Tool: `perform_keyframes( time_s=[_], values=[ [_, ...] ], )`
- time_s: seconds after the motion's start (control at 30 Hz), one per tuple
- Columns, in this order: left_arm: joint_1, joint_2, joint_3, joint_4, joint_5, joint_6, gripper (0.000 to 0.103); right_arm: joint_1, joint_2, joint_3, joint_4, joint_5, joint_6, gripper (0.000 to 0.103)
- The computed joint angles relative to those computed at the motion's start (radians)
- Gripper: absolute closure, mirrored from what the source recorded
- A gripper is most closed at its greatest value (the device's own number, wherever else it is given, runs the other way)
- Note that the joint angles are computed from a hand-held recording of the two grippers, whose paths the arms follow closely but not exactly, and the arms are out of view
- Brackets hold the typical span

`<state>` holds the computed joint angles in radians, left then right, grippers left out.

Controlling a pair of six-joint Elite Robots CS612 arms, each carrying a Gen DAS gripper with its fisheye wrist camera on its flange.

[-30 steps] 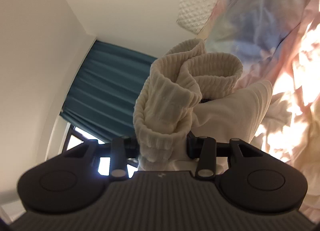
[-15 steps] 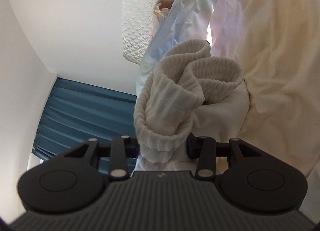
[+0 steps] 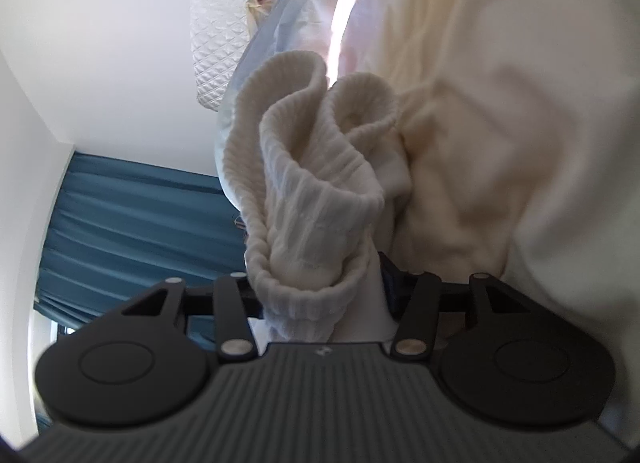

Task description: Fold clothes

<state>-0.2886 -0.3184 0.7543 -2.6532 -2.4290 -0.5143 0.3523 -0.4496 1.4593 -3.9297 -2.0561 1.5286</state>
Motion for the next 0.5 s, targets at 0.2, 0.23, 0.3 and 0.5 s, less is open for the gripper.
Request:
perform_keyframes(
  time_s=[0.2, 0.23, 0.3, 0.5],
  values=[
    [0.002, -0.078, 0.105, -0.04, 0.067, 0.165, 0.024, -0.002, -0.07, 0.059, 0.132, 0.022, 0.037, 0.036],
    [0.001, -0.091, 0.123, -0.053, 0.083, 0.192, 0.024, 0.001, -0.088, 0.072, 0.171, 0.014, 0.041, 0.03],
    [0.001, -0.114, 0.163, -0.099, 0.113, 0.204, 0.024, 0.013, -0.122, 0.091, 0.249, -0.039, 0.041, 0.019],
    [-0.001, -0.209, 0.293, -0.205, 0.142, 0.295, 0.005, 0.044, -0.223, 0.12, 0.519, -0.145, -0.072, 0.018]
  ],
)
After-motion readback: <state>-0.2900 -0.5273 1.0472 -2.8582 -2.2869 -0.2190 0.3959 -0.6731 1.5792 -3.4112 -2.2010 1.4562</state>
